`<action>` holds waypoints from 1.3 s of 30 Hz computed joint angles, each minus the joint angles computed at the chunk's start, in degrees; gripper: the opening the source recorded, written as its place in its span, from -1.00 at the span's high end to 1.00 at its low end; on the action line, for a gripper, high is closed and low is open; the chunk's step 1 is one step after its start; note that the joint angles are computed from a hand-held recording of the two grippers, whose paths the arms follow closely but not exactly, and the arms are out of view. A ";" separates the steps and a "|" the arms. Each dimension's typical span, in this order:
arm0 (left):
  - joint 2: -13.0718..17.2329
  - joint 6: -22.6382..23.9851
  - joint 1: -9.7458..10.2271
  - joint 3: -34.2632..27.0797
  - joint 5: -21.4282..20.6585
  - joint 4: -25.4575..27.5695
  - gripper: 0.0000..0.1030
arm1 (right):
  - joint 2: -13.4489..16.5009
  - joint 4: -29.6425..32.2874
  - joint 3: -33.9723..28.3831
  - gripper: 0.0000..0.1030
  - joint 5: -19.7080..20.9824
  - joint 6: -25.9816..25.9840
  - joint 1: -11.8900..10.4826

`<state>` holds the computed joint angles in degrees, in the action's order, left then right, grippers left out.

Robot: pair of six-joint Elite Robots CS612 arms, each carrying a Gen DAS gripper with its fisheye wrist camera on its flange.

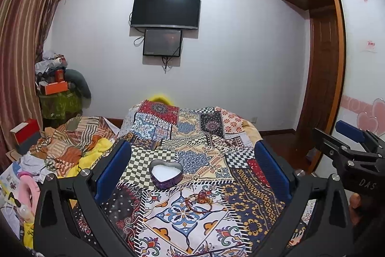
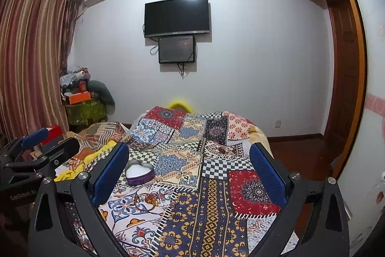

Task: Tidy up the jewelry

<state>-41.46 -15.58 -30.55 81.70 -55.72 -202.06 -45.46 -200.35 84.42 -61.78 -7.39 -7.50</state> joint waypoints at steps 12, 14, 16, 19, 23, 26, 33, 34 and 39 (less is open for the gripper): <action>3.11 -5.77 3.54 -4.99 -5.00 12.85 -0.99 | 4.39 13.85 -6.69 -0.93 -4.54 -4.26 1.26; 3.87 -6.02 3.95 -5.90 -5.62 15.08 -0.99 | 5.09 16.47 -7.75 -0.93 -5.37 -5.23 1.50; 4.71 -6.22 4.30 -7.02 -6.43 17.51 -0.97 | 5.93 19.64 -9.07 -0.93 -6.28 -6.77 1.81; 5.74 -6.74 4.77 -8.53 -7.99 21.42 -0.81 | 6.92 23.60 -10.66 -0.93 -6.55 -8.65 2.10; 6.89 -7.48 5.32 -10.29 -10.29 26.12 -0.43 | 7.75 28.30 -11.99 -0.93 -5.12 -10.78 2.22; 7.51 -8.57 6.03 -11.39 -14.34 29.40 -0.24 | 8.28 31.21 -12.94 -0.93 -3.77 -12.15 2.29; 8.82 -10.10 6.71 -13.19 -20.30 34.46 0.13 | 8.90 38.40 -14.64 -0.50 0.57 -15.71 2.27; 8.93 -10.23 6.74 -13.29 -20.92 34.51 0.14 | 8.99 39.55 -14.87 -0.41 1.12 -16.18 2.28; 9.65 -10.75 7.00 -14.30 -23.53 35.00 0.47 | 9.37 42.76 -15.69 -0.19 1.81 -17.88 2.69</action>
<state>-31.81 -26.34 -23.56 67.40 -79.25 -167.06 -36.10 -157.59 68.72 -59.97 -25.27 -4.80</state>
